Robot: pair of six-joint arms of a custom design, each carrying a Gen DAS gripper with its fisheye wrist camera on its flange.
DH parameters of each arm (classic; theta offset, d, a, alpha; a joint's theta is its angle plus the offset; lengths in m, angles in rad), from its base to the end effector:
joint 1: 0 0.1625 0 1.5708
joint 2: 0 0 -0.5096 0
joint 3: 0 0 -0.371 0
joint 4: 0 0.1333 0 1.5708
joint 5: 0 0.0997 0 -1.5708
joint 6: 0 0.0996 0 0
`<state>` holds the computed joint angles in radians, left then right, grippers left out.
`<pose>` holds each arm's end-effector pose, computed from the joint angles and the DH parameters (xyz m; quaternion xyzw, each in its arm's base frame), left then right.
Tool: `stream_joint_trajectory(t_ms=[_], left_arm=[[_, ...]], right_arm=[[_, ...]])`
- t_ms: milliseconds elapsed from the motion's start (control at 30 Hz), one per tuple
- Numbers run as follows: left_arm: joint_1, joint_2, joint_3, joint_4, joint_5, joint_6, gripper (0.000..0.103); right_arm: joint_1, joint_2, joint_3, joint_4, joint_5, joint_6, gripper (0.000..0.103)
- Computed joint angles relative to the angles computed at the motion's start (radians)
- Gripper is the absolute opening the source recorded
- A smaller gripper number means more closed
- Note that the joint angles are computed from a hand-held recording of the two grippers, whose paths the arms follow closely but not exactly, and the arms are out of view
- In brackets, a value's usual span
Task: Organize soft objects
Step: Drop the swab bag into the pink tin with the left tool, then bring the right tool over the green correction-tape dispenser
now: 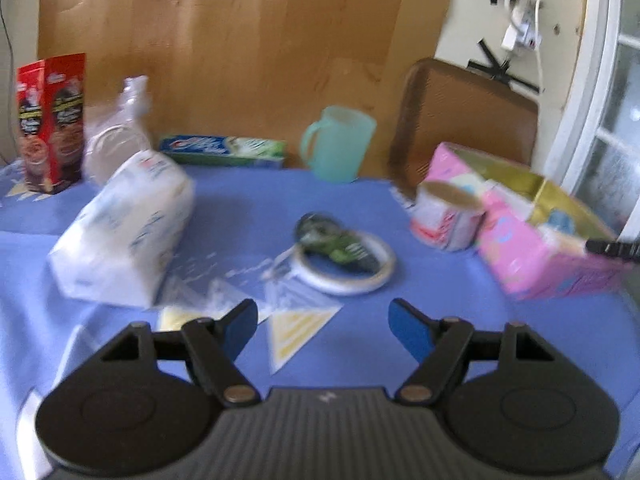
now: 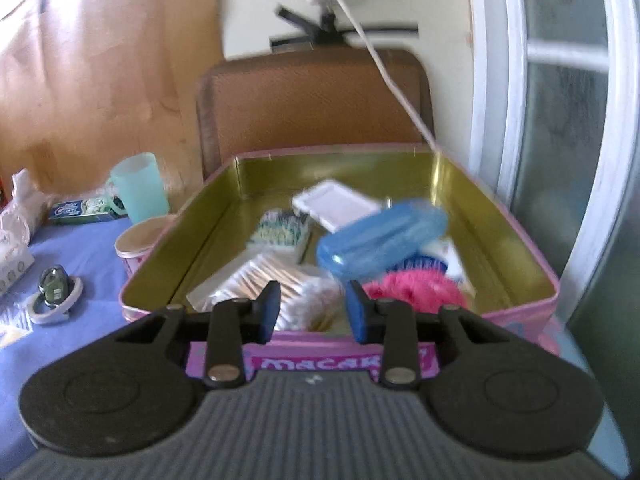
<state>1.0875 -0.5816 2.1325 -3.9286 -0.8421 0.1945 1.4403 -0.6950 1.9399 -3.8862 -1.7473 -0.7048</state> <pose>-0.0815 -0.5849 0.0921 0.1537 0.8570 -0.4102 0.2715 0.0310 -0.6536 0.1778 0.1995 -0.8344 0.4337 0.2754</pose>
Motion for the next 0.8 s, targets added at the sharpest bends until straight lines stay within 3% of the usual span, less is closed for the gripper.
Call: stream_joint_trajectory(t_ms=[100,233,333,400,533,633,800], left_arm=[[0.01,0.008,-0.001,0.011,0.013,-0.002,0.074],[0.015,0.003,0.001,0.057,-0.001,-0.071,0.074],[0.006,-0.002,0.001,0.113,0.02,-0.128,0.074],[-0.003,-0.002,0.016,0.099,0.018,-0.132,0.074],[-0.027,-0.003,0.032,0.097,0.012,-0.123,0.074],[-0.046,-0.002,0.037,0.106,-0.01,-0.107,0.074],[-0.105,0.021,0.07,0.063,-0.007,-0.041,0.076]], right_arm=[[0.016,0.0,-0.055,0.145,-0.033,0.063,0.032],[0.061,0.081,-0.164,0.202,-0.091,0.056,0.032],[0.091,0.152,-0.248,0.172,-0.141,0.0,0.032],[0.1,0.162,-0.225,0.082,-0.131,0.0,0.034],[0.076,0.123,-0.016,-0.184,0.044,0.015,0.041],[0.045,0.123,0.159,-0.396,0.122,0.074,0.05],[0.022,0.173,0.323,-0.604,0.098,0.235,0.054]])
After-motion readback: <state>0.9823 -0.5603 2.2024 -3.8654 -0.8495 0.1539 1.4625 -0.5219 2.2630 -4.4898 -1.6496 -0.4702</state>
